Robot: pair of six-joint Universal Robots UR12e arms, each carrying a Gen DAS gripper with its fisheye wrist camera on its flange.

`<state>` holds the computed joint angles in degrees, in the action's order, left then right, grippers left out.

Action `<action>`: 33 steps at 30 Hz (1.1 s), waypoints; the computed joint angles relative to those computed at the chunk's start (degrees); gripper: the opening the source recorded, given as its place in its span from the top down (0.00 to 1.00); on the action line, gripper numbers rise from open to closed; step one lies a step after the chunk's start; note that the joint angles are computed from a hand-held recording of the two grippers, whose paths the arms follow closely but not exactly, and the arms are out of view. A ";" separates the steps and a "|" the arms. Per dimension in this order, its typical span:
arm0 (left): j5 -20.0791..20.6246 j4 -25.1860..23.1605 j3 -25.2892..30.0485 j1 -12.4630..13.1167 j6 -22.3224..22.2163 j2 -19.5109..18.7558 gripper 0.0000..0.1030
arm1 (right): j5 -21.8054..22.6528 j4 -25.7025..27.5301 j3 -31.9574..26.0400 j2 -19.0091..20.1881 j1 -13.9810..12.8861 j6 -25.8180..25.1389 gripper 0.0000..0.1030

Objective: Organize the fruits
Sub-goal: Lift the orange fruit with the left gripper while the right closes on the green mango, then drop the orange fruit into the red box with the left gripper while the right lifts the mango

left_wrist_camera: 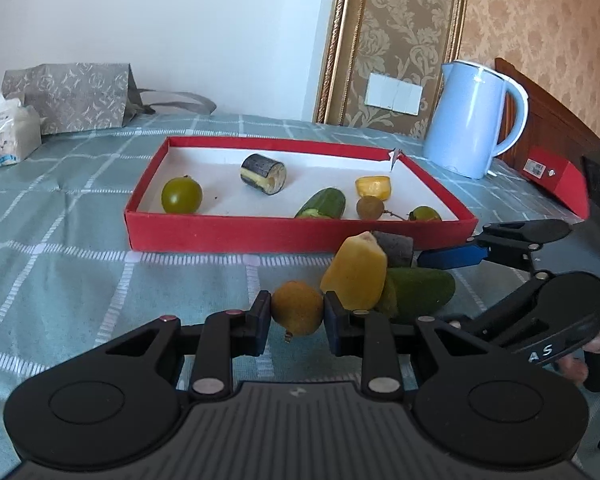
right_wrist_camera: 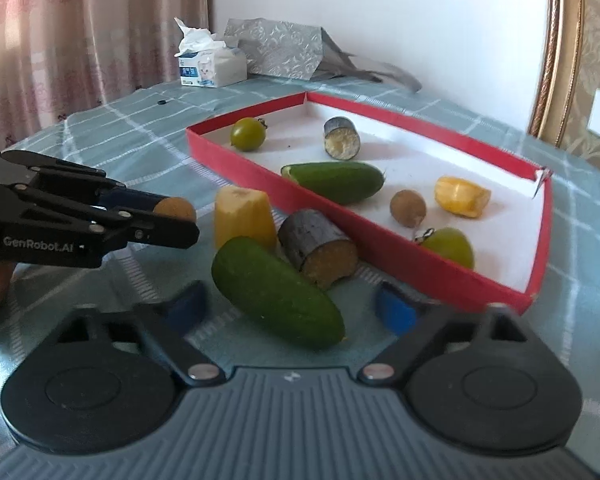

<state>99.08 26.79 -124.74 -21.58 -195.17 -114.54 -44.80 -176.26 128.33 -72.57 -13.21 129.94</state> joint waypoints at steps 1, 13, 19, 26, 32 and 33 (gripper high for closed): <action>-0.07 -0.60 0.05 0.09 -0.49 0.09 0.74 | 1.22 1.25 0.06 -0.20 -0.26 -1.48 0.36; -0.42 -1.63 0.07 0.35 -1.11 0.29 0.74 | -4.14 0.02 3.45 -4.35 0.13 3.45 0.64; -0.36 -1.71 0.07 0.32 -1.05 0.31 0.74 | -4.97 -5.20 3.65 -2.87 1.04 10.81 0.59; -0.35 -1.57 0.05 0.36 -1.11 0.28 0.74 | -8.28 -13.70 4.62 -1.47 3.07 11.53 0.68; -0.49 -1.29 0.03 0.43 -1.05 0.21 0.74 | -10.51 -16.41 5.72 -1.92 2.86 15.18 0.69; -0.44 -1.24 0.05 0.41 -1.01 0.18 0.74 | -10.83 -17.25 5.97 -1.94 2.67 16.38 0.69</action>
